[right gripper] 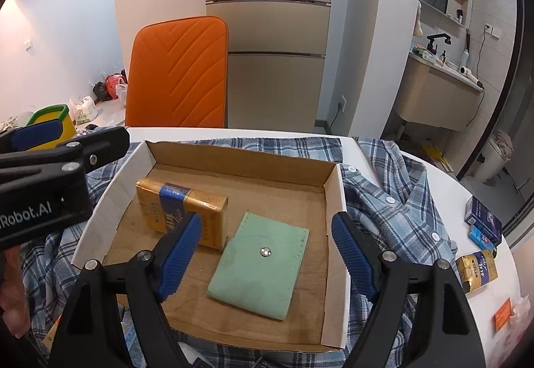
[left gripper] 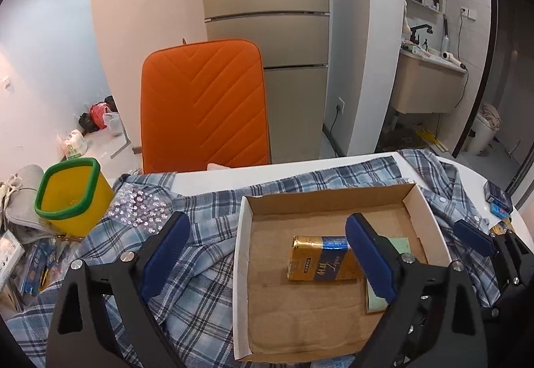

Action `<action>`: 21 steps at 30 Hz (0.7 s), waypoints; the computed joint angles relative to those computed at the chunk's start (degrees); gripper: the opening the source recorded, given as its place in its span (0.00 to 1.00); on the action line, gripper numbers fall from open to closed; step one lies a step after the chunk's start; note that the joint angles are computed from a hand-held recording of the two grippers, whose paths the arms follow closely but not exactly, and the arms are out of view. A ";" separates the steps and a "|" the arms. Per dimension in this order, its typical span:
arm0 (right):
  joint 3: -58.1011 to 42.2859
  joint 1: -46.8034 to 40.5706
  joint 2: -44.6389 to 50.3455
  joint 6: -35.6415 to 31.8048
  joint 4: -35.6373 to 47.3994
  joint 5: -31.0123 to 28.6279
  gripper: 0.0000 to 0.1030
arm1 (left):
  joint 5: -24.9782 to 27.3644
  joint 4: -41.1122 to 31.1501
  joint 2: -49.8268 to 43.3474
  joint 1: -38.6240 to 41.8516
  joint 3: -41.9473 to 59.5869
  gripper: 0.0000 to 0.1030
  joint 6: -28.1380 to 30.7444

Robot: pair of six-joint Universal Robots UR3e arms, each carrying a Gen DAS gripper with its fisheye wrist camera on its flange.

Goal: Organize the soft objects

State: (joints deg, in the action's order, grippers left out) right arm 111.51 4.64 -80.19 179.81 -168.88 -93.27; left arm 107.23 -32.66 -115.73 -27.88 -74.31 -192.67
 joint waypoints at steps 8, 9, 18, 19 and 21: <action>1.25 0.48 -4.49 0.20 -0.43 -1.32 0.80 | 1.59 4.08 4.34 -1.41 -3.34 0.91 0.00; 1.69 0.55 -5.72 0.26 -0.66 -1.74 0.80 | 2.03 4.76 5.21 -1.79 -3.89 0.91 0.10; 5.00 0.65 -19.29 -0.49 0.64 -3.66 0.80 | 6.22 11.12 13.78 -5.89 -9.80 0.91 0.51; 5.59 0.45 -21.04 -0.49 0.92 -3.58 0.80 | 6.67 11.84 14.68 -6.40 -10.61 0.91 0.47; 7.19 -0.05 -25.47 -0.44 1.34 -3.38 0.83 | 7.49 12.33 16.72 -7.37 -11.96 0.91 0.20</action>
